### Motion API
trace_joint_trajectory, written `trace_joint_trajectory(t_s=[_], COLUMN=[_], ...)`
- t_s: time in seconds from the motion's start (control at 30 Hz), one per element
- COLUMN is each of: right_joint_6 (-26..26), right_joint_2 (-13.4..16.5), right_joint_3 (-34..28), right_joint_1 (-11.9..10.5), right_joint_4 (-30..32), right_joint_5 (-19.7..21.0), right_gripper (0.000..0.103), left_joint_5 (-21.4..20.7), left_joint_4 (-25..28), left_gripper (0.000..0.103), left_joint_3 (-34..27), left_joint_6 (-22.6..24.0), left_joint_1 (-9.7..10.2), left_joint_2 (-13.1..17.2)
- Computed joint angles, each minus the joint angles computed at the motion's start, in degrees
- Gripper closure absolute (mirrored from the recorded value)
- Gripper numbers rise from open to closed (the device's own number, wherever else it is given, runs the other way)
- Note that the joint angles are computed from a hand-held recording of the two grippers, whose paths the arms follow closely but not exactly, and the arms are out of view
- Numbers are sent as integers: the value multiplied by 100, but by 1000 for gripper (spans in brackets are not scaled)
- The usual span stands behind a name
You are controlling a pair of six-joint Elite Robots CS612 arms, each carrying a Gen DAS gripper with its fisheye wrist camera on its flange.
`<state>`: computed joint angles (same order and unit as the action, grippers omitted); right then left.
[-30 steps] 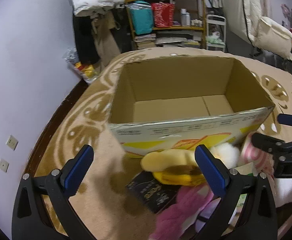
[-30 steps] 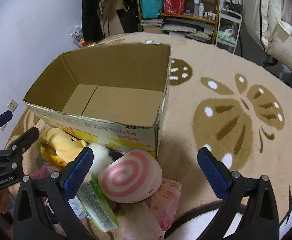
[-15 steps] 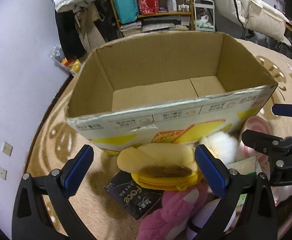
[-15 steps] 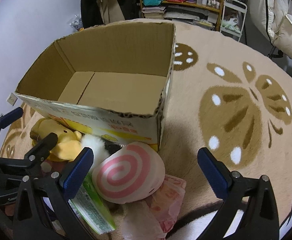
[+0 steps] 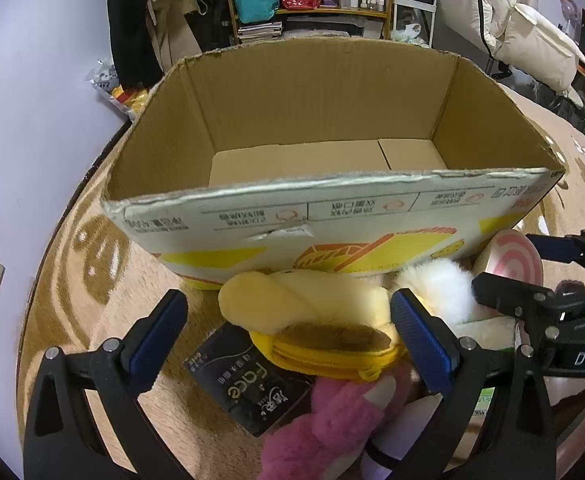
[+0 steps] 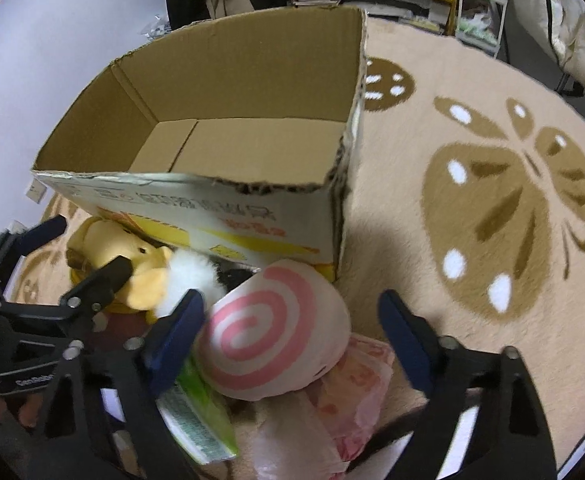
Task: Organize soft objects
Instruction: 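Close the left gripper on the yellow plush duck while the right gripper grasps the pink swirl plush, then lift the yellow duck with the left gripper while the right gripper lifts the swirl plush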
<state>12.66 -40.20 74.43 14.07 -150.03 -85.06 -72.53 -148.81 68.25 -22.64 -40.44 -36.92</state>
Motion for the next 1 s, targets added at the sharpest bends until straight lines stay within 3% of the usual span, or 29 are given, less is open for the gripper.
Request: trace_joint_trajectory(t_s=[0.1,0.23,0.37,0.53,1.0], right_joint_6=[44,73,44,-81,27], right_joint_2=[7,24,42,17,-185], right_joint_3=[1,2,-24,12,351], right_joint_1=[-26,-57,-43,-19,-45], right_joint_4=[5,3,13,-43,-553], right_joint_5=[153,422,416,356,365], right_gripper=[21,32,43,54,57], left_joint_5=[-31,-227,-425,-381,312], left_joint_4=[22,-7,-82,-157,-589], left_gripper=[4,14,27,34,37], left_joint_3=[-7,5,36,89,459], left_joint_6=[-14,-75,-102,-131,-270], left_joint_1=[-6,12,17,-6,-129], left_joint_2=[12,11,2,-25,-239])
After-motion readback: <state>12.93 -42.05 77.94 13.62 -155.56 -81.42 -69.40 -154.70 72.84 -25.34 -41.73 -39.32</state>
